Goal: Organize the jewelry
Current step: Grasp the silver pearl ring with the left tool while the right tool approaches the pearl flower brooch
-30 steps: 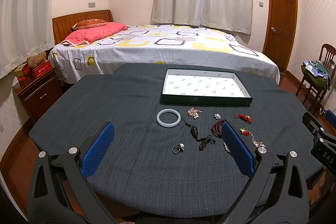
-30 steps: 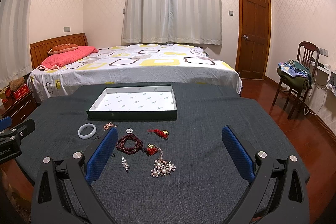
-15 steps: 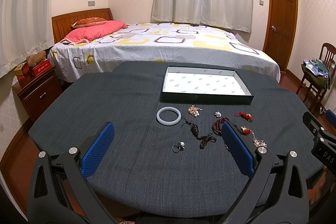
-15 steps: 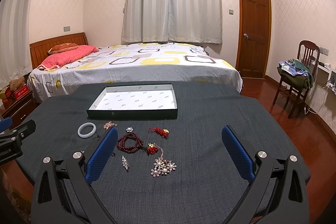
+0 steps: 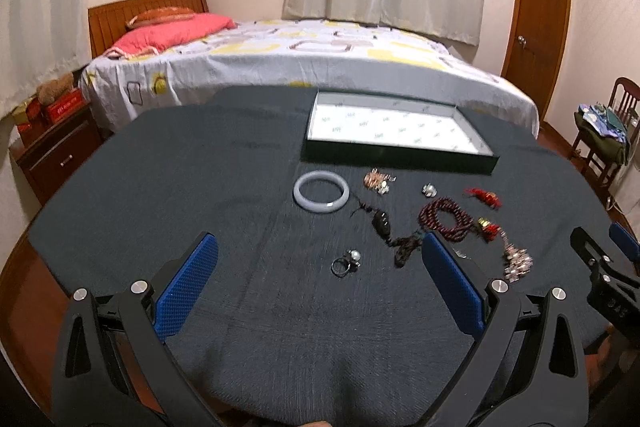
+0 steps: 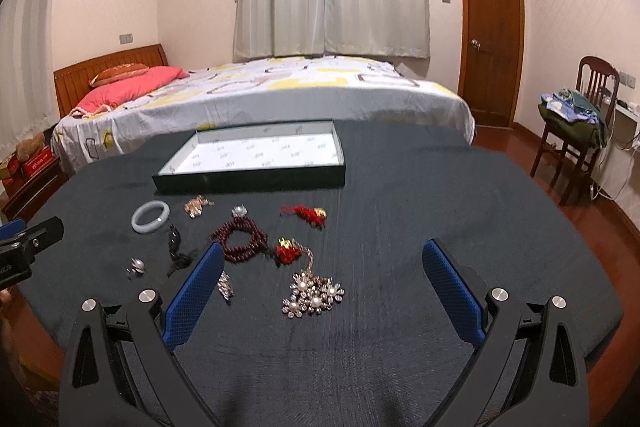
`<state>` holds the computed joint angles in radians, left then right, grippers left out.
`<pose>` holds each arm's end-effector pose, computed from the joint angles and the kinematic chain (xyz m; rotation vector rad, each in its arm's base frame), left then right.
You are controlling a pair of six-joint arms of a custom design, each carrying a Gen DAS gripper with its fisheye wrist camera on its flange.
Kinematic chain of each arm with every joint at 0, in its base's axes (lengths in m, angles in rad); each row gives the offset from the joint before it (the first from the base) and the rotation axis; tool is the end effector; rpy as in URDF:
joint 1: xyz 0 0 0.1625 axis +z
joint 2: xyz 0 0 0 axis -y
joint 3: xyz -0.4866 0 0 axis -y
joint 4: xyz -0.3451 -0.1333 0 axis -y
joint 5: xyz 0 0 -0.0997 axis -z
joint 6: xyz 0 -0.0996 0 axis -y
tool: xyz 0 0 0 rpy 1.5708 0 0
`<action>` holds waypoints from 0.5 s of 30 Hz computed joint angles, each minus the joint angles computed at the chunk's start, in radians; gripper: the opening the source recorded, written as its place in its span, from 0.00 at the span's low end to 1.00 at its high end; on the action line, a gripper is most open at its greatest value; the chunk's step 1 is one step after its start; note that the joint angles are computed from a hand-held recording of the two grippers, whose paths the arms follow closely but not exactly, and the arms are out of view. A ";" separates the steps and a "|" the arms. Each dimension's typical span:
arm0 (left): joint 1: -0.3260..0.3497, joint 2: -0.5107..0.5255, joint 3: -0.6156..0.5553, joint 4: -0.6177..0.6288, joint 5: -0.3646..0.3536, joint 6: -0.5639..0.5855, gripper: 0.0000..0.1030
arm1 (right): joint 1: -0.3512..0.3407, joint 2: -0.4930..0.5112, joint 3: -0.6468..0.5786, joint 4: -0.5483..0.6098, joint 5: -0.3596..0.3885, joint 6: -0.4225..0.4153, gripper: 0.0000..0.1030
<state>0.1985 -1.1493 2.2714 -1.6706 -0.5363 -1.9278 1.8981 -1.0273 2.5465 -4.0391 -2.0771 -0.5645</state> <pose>-0.3072 -0.2851 0.1840 0.0629 2.0217 -1.1784 0.2085 -0.3498 0.2647 0.7213 -2.2228 1.1107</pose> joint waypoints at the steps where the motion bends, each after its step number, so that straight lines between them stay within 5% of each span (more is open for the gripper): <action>1: 0.015 0.006 0.010 -0.038 -0.002 0.025 0.96 | -0.016 0.006 -0.001 0.003 0.008 -0.003 0.93; 7: 0.106 0.043 0.080 -0.335 0.009 0.220 0.94 | -0.071 0.028 -0.019 0.064 0.033 0.015 0.93; 10: 0.161 0.063 0.097 -0.454 0.003 0.322 0.73 | -0.084 0.039 -0.028 0.086 0.040 0.019 0.93; 15: 0.214 0.084 0.118 -0.583 -0.014 0.415 0.67 | -0.108 0.052 -0.039 0.122 0.050 0.029 0.93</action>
